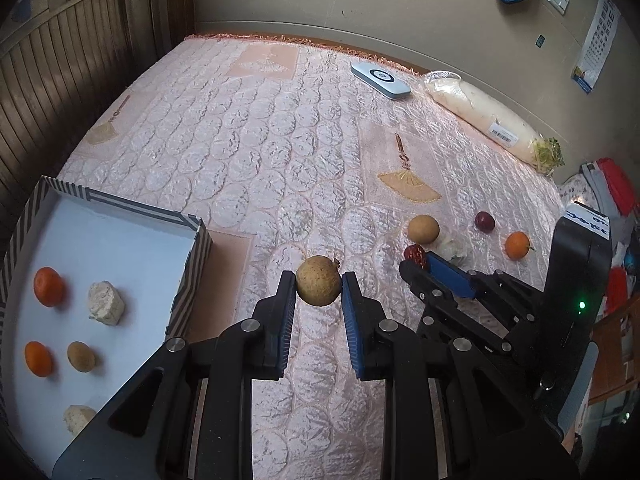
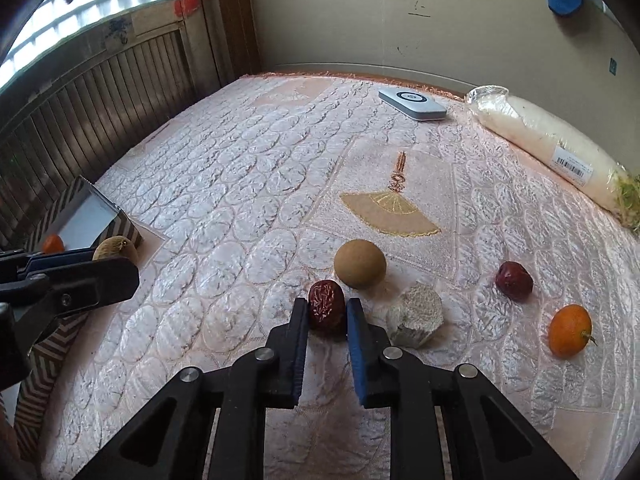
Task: Organize fruits
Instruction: 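Grasp a tan round fruit with the left tool while the right tool grasps a red date, then carry the tan fruit in the left tool while the right tool carries the date to the tray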
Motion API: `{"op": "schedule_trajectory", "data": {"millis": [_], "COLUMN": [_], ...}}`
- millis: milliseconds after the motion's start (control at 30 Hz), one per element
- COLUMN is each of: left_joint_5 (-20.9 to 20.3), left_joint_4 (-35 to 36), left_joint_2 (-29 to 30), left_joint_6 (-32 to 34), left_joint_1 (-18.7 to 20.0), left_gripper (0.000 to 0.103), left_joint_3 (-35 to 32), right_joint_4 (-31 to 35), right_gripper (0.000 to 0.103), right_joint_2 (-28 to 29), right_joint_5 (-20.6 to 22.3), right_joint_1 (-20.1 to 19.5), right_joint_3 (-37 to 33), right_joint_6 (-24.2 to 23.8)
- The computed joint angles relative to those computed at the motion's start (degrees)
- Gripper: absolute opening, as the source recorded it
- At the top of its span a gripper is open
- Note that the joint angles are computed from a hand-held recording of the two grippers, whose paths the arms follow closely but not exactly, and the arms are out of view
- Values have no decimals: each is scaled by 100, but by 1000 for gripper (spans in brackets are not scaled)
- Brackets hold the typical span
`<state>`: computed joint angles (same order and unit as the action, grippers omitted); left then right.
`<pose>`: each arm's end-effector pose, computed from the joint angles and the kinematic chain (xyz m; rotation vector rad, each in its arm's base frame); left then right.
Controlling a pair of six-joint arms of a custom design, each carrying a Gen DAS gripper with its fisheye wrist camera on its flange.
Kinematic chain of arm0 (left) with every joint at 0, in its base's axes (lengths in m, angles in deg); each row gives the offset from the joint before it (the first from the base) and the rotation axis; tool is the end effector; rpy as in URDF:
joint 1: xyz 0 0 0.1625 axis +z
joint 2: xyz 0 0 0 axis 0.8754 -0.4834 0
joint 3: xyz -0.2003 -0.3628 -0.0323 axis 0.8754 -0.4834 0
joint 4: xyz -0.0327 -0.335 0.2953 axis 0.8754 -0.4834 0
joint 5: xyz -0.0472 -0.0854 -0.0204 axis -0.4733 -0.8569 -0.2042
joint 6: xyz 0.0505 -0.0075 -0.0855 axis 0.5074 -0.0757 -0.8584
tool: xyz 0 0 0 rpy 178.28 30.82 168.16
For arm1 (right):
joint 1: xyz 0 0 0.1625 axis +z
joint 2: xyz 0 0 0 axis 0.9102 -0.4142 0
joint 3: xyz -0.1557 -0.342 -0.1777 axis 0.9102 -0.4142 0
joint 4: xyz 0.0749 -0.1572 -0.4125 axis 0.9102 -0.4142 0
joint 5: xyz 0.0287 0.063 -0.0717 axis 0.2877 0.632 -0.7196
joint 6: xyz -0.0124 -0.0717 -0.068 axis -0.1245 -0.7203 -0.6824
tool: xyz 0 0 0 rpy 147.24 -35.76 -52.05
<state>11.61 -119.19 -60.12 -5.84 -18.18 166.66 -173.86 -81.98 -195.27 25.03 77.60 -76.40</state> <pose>-0.2538 -0.5059 0.0509 0.4466 2.4871 -0.5708 0.0947 -0.5047 0.1125 0.4856 -2.3532 0.7772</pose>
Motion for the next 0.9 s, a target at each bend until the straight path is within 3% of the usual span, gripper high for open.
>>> {"op": "schedule_trajectory", "data": {"millis": [300,567,900], "left_joint_5": [-63,76,426], "left_joint_4": [-112,-323,-540], "left_joint_2": [-240,-535,-860], "left_joint_6": [-56,-118,-184], "left_joint_1": [-88,-333,-706], "left_gripper": [22,22,22], "left_joint_3": [363,885,1465], "right_joint_4": [-672,-1466,-2141], "right_gripper": [18,18,18], "right_joint_2": [-344,-479,-274], "right_joint_5": [236,345,-179], "right_joint_1": [75,250,759], "right_joint_3": [810,1418,1608], "right_joint_6": [-55,190,331]}}
